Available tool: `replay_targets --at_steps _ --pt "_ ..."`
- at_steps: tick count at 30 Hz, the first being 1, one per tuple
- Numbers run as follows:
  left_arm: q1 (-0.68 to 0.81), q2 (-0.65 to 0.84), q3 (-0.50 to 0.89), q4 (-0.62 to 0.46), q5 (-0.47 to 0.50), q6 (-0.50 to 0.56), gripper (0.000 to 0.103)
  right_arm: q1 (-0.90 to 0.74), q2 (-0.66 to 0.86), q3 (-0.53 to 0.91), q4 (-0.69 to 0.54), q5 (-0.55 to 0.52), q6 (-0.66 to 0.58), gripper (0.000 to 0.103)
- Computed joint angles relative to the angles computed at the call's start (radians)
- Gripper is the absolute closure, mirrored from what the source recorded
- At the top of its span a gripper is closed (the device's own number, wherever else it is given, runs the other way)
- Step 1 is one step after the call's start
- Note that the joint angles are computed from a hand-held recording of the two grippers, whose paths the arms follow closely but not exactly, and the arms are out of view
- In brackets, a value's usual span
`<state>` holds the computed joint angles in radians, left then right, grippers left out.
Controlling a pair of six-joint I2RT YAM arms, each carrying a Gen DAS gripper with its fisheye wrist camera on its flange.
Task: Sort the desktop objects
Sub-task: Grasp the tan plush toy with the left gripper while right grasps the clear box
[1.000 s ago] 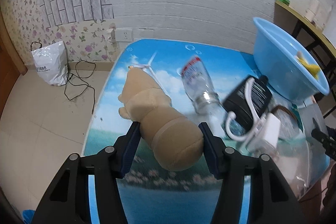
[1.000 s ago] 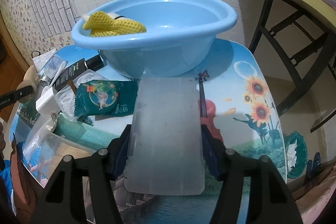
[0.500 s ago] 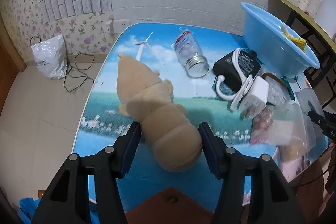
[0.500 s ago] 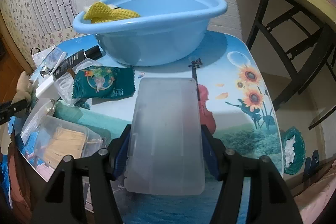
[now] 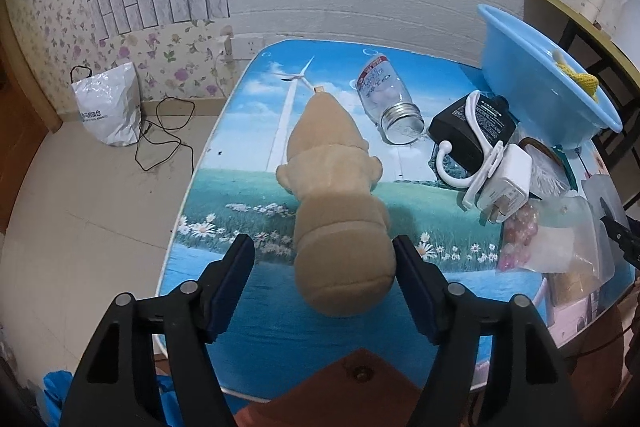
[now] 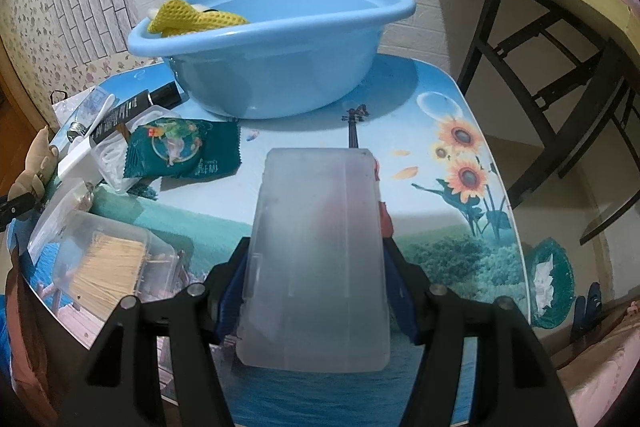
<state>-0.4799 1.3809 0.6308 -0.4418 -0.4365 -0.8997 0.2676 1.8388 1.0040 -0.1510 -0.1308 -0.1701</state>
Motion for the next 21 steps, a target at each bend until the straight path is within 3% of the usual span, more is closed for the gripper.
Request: replay_targets --at_steps 12,21 --pt "0.054 0.071 0.016 0.071 0.033 0.051 0.032 0.009 0.008 0.002 0.015 0.004 0.001 0.041" --pt "0.045 0.129 0.039 0.105 0.014 0.088 0.015 0.013 0.035 0.017 0.027 0.002 -0.003 0.04"
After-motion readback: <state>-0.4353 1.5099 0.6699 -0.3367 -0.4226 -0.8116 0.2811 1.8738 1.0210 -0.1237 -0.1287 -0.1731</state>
